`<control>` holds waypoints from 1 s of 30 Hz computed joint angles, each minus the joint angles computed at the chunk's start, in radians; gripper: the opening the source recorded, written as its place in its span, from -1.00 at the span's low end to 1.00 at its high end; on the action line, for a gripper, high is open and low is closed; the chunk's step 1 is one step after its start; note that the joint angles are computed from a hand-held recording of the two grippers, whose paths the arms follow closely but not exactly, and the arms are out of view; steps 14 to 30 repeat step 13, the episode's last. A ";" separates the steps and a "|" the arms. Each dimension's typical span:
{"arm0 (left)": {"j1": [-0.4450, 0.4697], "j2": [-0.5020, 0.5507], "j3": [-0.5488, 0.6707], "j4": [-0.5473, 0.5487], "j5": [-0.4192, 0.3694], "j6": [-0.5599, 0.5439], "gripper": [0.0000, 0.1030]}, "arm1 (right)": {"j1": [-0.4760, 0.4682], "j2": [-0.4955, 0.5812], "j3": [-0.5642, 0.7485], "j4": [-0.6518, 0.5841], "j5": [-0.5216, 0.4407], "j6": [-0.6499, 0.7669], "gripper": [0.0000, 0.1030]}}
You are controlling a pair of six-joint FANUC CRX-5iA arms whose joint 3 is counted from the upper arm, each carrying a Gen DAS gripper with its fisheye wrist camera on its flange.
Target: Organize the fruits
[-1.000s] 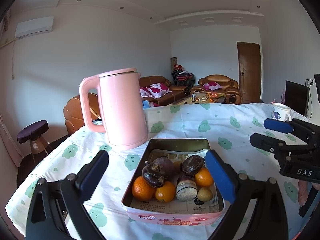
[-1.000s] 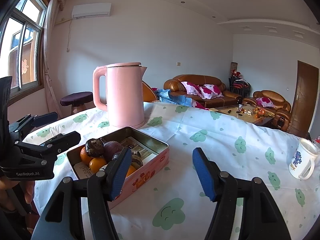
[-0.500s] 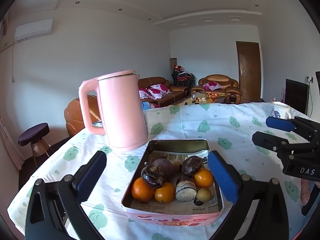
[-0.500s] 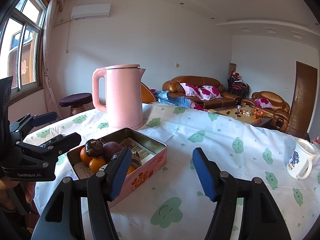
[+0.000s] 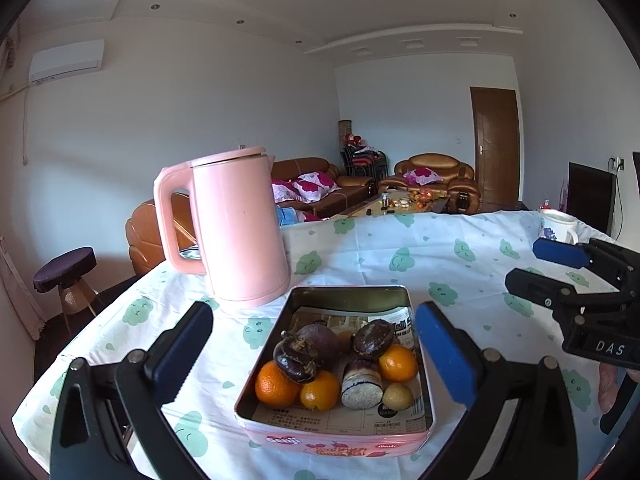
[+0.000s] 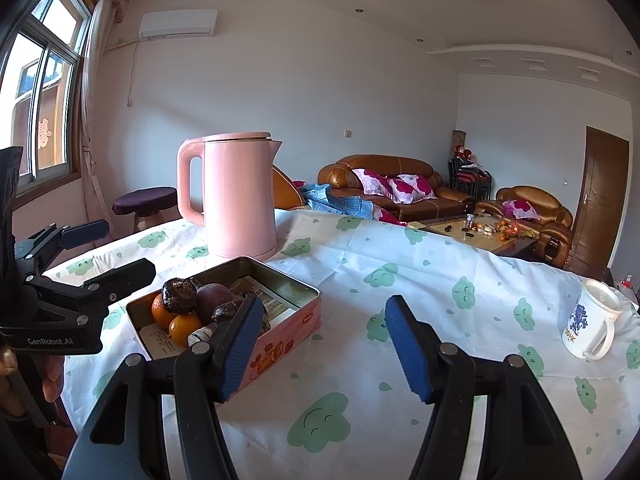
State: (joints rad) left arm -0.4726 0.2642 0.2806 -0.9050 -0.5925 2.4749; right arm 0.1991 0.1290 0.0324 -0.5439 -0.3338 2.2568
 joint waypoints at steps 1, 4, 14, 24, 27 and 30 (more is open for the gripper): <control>-0.005 0.004 0.006 -0.011 -0.008 0.006 1.00 | 0.000 0.000 -0.001 0.001 0.001 -0.001 0.26; -0.004 0.008 0.008 -0.011 -0.005 0.004 1.00 | -0.001 0.002 0.000 0.001 0.002 -0.003 0.26; -0.003 0.016 0.013 0.009 -0.010 -0.018 1.00 | -0.005 0.005 -0.009 0.042 0.007 -0.038 0.26; -0.003 0.016 0.013 0.009 -0.010 -0.018 1.00 | -0.005 0.005 -0.009 0.042 0.007 -0.038 0.26; -0.003 0.016 0.013 0.009 -0.010 -0.018 1.00 | -0.005 0.005 -0.009 0.042 0.007 -0.038 0.26; -0.003 0.016 0.013 0.009 -0.010 -0.018 1.00 | -0.005 0.005 -0.009 0.042 0.007 -0.038 0.26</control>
